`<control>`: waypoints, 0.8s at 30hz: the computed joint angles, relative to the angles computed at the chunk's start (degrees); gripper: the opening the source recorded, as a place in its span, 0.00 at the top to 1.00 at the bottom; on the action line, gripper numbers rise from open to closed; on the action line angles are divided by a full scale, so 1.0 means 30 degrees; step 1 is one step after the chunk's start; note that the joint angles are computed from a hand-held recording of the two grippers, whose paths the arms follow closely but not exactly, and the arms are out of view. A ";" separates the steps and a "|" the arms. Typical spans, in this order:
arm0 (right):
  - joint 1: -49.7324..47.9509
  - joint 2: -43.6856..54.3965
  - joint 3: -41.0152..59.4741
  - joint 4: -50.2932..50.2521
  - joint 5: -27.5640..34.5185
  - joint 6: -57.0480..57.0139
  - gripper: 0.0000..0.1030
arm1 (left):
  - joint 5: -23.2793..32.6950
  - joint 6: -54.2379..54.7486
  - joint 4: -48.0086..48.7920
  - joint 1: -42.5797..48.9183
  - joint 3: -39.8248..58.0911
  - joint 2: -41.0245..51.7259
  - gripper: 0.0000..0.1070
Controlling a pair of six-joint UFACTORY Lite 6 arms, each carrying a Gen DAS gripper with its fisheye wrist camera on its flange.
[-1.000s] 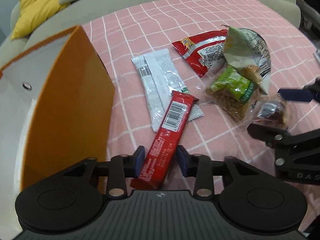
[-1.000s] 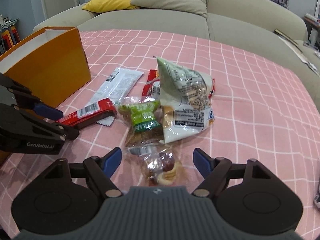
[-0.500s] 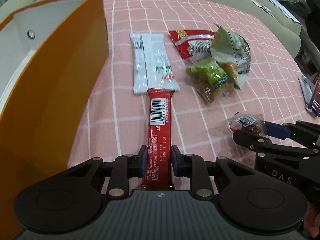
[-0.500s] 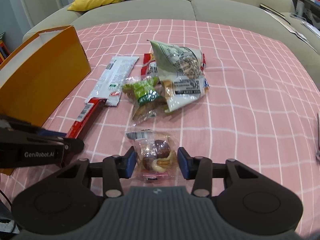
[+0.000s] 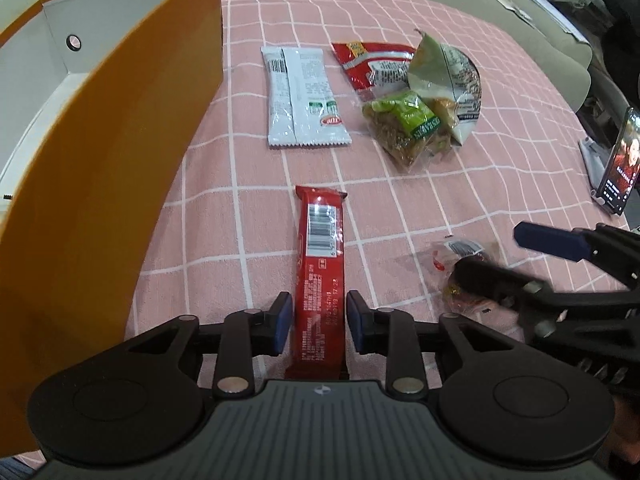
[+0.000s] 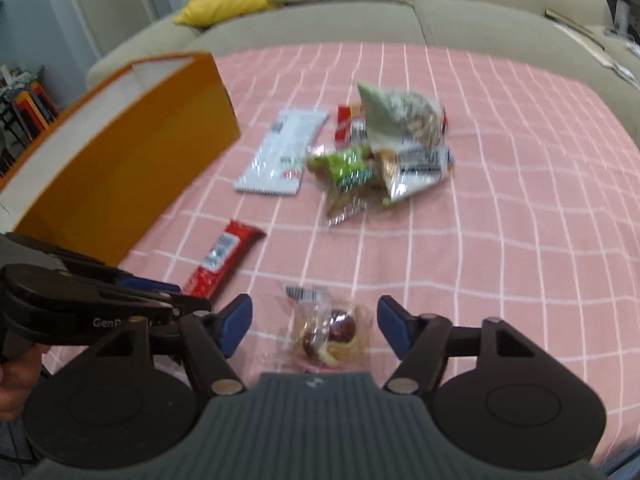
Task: Organize snacks
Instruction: 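Grasp the clear bag of brown candies with the right tool while the left tool holds the bar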
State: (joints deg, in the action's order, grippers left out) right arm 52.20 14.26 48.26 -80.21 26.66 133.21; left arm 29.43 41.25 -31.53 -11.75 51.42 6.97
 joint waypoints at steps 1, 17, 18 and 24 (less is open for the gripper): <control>-0.0045 -0.0330 -0.0320 -0.0499 0.0193 0.0636 0.34 | -0.0036 0.0253 -0.0249 0.0101 -0.0045 -0.0104 0.63; -0.0836 -0.1109 -0.1361 -0.2309 -0.0974 0.1864 0.39 | -0.0312 0.1310 -0.1299 0.0281 -0.0094 -0.0069 0.59; -0.0738 -0.1049 -0.1260 -0.1250 -0.0893 0.0952 0.39 | -0.0482 0.1293 -0.1251 0.0146 -0.0118 -0.0033 0.59; -0.1613 -0.0520 -0.1569 -0.1968 -0.2316 0.3140 0.39 | -0.1327 0.0436 -0.0449 -0.0560 -0.0106 0.0305 0.59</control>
